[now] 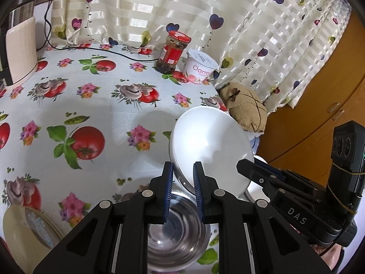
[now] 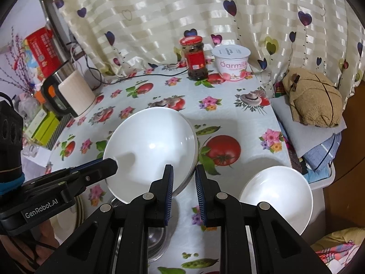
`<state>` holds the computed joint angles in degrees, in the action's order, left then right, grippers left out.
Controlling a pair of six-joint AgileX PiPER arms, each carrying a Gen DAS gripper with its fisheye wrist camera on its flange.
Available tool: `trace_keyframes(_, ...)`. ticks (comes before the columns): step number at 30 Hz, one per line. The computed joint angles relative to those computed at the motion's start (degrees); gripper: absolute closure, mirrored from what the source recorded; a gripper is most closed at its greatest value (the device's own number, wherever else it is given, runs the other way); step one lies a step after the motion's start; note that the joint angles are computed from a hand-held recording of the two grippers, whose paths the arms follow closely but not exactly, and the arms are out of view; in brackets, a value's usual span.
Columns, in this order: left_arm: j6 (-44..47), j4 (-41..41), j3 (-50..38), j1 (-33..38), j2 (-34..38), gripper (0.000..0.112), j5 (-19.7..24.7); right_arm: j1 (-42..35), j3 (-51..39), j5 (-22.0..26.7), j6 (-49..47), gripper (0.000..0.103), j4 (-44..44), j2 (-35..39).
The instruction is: Organize plates and bowls
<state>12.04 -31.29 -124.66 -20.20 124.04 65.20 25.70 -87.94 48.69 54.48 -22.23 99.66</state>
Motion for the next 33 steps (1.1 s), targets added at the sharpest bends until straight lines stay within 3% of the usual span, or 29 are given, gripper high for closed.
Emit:
trace_keyframes(21,6.94,-2.26,22.17,4.19,-12.61,0.093,-5.78,8.59,-0.06,2.88,5.38,0.084,-2.55,0.17)
trace_keyframes(33,8.22,-2.19,27.61,4.94,-14.79,0.093,-6.35,10.32,2.84,1.65,6.64,0.084,-0.95,-0.01)
